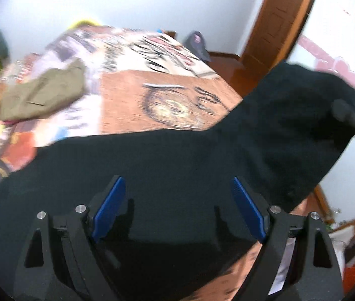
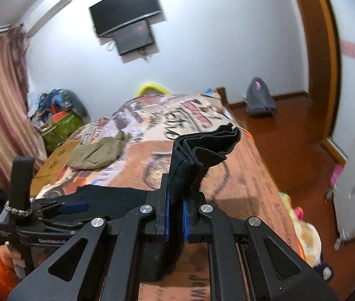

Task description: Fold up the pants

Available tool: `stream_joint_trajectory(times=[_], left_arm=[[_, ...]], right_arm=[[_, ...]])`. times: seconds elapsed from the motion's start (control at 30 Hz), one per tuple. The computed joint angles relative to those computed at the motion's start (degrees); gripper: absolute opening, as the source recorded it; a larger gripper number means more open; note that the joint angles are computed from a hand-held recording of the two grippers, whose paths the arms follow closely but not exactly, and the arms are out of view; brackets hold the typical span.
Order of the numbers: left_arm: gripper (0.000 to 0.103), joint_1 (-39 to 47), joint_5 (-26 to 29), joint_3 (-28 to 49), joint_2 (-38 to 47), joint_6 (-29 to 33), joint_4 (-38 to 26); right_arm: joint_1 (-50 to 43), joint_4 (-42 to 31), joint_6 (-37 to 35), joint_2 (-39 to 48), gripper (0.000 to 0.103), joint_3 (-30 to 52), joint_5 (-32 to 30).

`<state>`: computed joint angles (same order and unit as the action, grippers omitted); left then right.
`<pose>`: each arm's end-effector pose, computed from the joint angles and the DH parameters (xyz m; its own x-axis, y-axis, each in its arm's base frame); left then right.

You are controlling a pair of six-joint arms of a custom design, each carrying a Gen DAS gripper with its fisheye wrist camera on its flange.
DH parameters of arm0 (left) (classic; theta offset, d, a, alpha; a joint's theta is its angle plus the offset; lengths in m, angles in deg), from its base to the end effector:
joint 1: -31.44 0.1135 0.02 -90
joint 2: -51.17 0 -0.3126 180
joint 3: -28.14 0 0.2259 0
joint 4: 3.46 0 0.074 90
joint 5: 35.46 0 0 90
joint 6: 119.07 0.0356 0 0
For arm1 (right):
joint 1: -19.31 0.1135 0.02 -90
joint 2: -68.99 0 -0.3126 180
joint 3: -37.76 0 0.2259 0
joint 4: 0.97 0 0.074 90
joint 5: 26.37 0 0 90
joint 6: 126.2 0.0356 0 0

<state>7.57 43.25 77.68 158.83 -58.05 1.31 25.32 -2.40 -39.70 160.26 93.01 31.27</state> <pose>0.2764 -0.1147 0.1322 -0.7823 -0.1734 -0.5983 -0.1018 0.9832 -0.1518 0.2887 0.0495 0.2299 -0.5724 -0.1121 -0.8123 -0.5470 0.7902 0.2764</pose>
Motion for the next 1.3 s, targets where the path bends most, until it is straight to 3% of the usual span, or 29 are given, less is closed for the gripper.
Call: stream_joint_trajectory(times=[0.33,0.57,0.7,0.87,1.07,1.3], left_arm=[[0.087,8.5,-2.0,-18.8,-7.5,4.3,10.9],[0.087,17.8,0.8,-27.3,-6.4,6.3,19.3],[0.087,18.9,0.8,-29.6,-4.7,6.4,22.8],[0.087,18.1,0.0,-28.7,-4.8,6.2,22.0],[0.087,17.7,0.0,-25.2,-8.6,6.7,16.7],[0.087,16.5,0.0,-19.3,-9.9,7.7,11.1]], right_arm=[[20.5,2.1,1.4,0.9,0.007,-0.8,4.3],[32.4,1.8,-3.3,15.3,0.008,-0.8,10.0],[32.4,3.3,-4.8,18.3,0.012,-1.4,11.3],[27.4,-7.3,-5.5,18.6,0.025,4.7,2.5],[27.6,-10.9,-7.1,14.0,0.027,4.1,2.4],[22.7,-12.3,-8.2,8.6,0.041,4.1,-0.3]])
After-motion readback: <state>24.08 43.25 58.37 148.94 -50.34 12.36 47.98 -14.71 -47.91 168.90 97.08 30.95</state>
